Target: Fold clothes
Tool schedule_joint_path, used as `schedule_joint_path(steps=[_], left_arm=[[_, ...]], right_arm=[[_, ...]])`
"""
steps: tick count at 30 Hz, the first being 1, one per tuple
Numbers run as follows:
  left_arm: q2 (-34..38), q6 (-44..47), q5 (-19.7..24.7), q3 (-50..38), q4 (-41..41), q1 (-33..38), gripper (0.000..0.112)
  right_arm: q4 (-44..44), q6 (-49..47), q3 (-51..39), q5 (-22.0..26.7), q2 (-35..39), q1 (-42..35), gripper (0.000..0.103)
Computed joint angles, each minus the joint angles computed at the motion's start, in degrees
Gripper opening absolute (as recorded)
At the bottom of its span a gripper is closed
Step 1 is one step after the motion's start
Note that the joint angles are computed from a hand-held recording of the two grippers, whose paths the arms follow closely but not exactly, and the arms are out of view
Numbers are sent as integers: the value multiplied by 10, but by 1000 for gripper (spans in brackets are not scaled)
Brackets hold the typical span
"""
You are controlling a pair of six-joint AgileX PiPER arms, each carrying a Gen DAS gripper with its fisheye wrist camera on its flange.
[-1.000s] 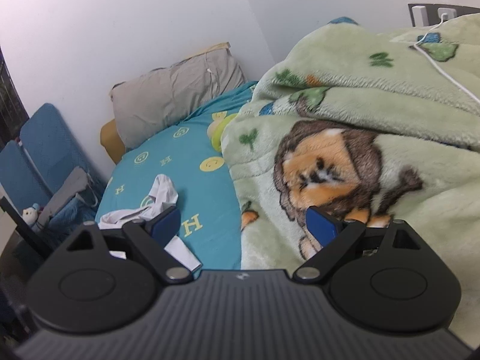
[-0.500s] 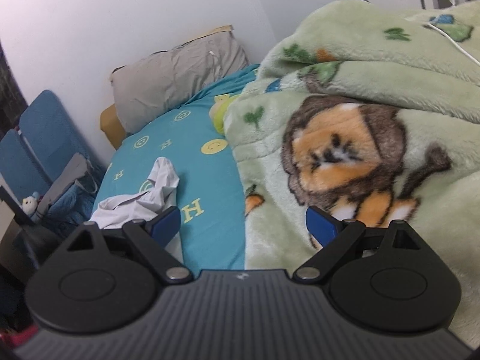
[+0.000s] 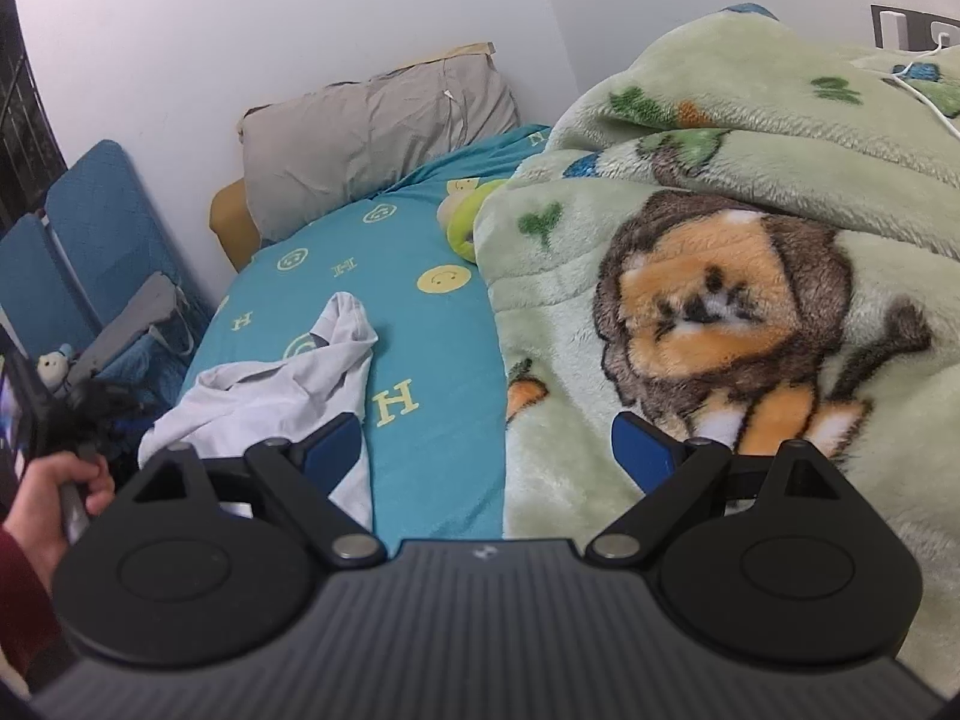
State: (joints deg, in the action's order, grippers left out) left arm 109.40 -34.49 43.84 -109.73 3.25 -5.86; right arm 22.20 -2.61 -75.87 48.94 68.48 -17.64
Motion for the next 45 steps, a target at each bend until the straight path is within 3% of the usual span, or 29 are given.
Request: schedule_joint_path(steps=[8,11,15,17,18,19,20,23,25,29,32,36,38,41,45], left_arm=[[-163,172,-20,194,-121,-12,55],[-181,161,-21,215,-78,-85,55],[-149,75,-23,209,83,-187,53],[-120,54,-9,200,139,-212,36],[-121,45,-14,207,142,-212,10],[-126,36,-23,218,141,-209,3],[-130,27,-32,228,139,-206,2],[-193,-8,-120,295,125,-170,2],[-217,-51,-140,313,114,-140,2],[-180,-150,-38,266,211,-127,2],[-154,-103,6,246,184,-113,5],[-197,-89,19,269,152,-119,39],[-228,-83,60,273,165,-152,42],[-293,-94,112,296,161,-213,55],[-375,-191,176,326,152,-334,59]], right_arm=[[4,4,-2,2,-3,5,92],[-1,7,-1,2,-6,7,92],[-3,7,-2,3,-10,7,92],[-4,6,-1,4,-12,8,92],[-4,5,0,5,-14,8,92],[-2,3,0,5,-15,8,92],[1,0,1,6,-16,7,92],[15,-11,2,9,-18,-1,92],[28,-17,0,13,-17,-10,92],[40,-23,0,17,-18,-13,92],[43,-32,0,21,-18,-13,92],[64,-49,-4,34,-12,-19,92],[76,-61,-9,44,-11,-23,92],[97,-85,-14,58,-15,-32,92],[125,-125,-17,89,-32,-56,92]])
